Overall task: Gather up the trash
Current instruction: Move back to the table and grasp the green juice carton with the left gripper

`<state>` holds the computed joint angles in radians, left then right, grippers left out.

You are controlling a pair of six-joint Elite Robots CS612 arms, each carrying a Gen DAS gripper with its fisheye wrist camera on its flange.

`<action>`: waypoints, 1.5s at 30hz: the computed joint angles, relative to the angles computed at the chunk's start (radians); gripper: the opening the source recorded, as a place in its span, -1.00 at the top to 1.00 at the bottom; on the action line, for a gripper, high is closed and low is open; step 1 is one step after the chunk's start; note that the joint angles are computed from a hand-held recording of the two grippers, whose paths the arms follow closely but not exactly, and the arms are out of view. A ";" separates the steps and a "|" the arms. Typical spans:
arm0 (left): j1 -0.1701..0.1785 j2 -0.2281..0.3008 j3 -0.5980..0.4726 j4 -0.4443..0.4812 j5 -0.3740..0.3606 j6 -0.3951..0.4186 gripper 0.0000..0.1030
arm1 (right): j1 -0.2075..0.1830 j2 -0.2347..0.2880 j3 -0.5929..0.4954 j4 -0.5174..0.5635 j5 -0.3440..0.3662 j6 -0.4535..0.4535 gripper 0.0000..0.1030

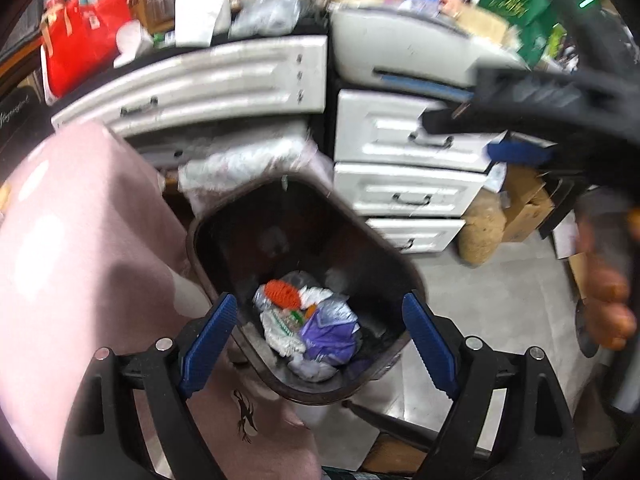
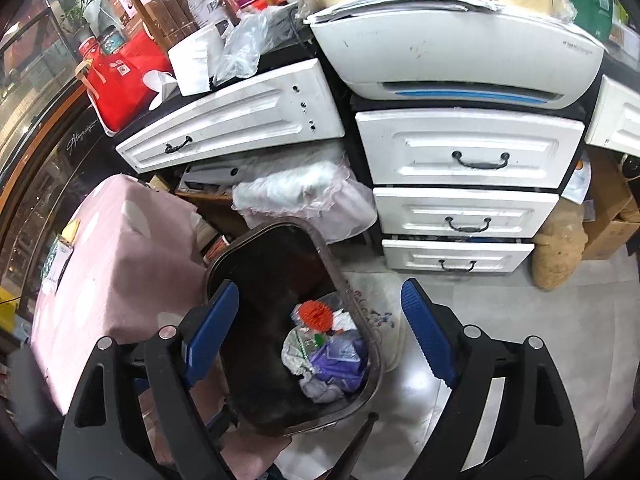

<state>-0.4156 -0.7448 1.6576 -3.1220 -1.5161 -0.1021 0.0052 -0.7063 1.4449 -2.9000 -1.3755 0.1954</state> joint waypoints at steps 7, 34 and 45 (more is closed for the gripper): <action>0.025 -0.066 0.072 -0.130 0.003 0.023 -0.78 | 0.021 -0.002 -0.012 0.011 0.031 -0.094 -0.65; 0.327 -0.034 -0.048 -0.037 0.204 -0.022 -0.79 | 0.194 0.109 -0.290 0.333 0.311 -0.462 -0.70; 0.400 0.067 -0.310 0.325 0.072 0.289 -0.39 | 0.231 0.191 -0.445 0.450 0.278 -0.494 -0.70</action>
